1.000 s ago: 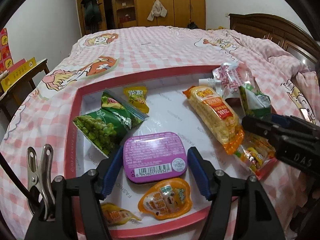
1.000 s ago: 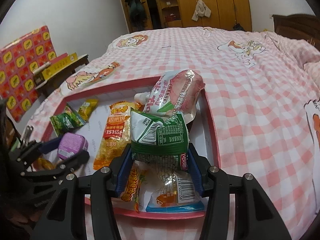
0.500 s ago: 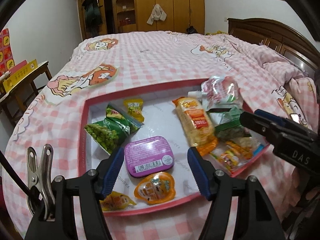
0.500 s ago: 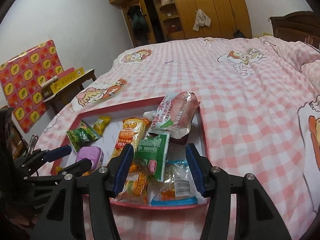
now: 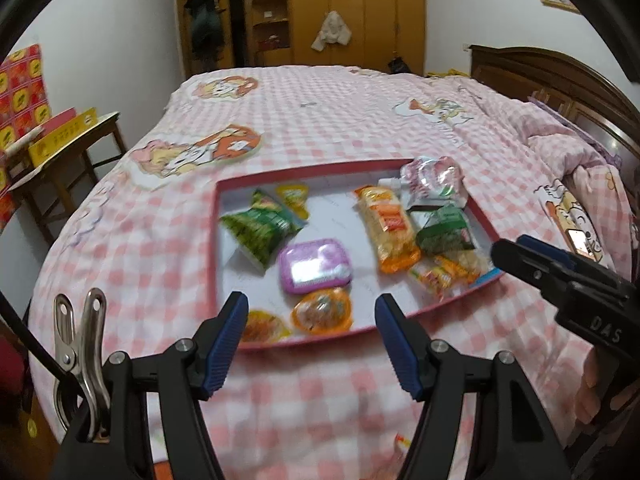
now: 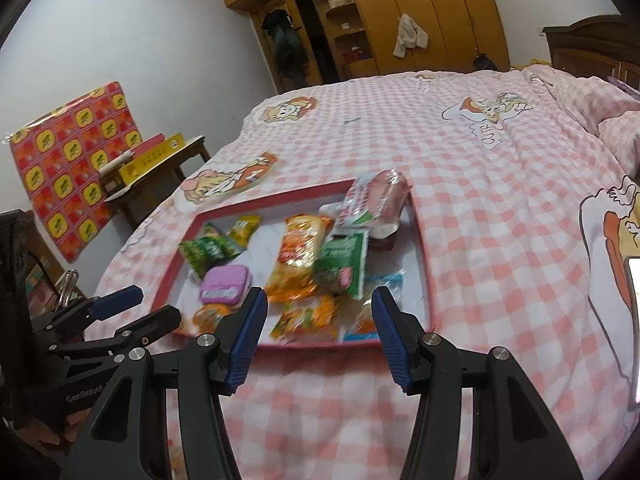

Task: Organize snacks
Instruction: 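Move both tools back to the remaining snacks on the bed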

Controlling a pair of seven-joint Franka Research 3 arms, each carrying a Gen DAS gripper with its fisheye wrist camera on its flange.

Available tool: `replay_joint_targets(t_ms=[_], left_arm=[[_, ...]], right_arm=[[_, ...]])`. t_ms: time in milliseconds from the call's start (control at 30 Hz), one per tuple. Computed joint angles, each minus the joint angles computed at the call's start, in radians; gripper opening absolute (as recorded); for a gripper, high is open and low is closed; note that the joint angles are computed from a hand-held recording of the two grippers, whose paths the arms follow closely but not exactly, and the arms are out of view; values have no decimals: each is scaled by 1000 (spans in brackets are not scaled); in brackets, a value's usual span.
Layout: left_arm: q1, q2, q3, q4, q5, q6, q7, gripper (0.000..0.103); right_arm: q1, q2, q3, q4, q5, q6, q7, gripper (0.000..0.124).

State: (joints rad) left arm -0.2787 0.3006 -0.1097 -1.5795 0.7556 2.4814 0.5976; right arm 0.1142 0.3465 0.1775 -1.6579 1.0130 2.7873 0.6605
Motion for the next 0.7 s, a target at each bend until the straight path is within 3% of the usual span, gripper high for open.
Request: replay_joint_targets(t_ms=[167, 700], left_arm=[[6, -65, -10, -86, -16, -28, -43, 69], [49, -224, -79, -319, -137, 16, -72, 69]], right_arm=[[16, -55, -9, -74, -21, -19, 0, 56], [66, -182, -59, -261, -9, -106, -32, 56]])
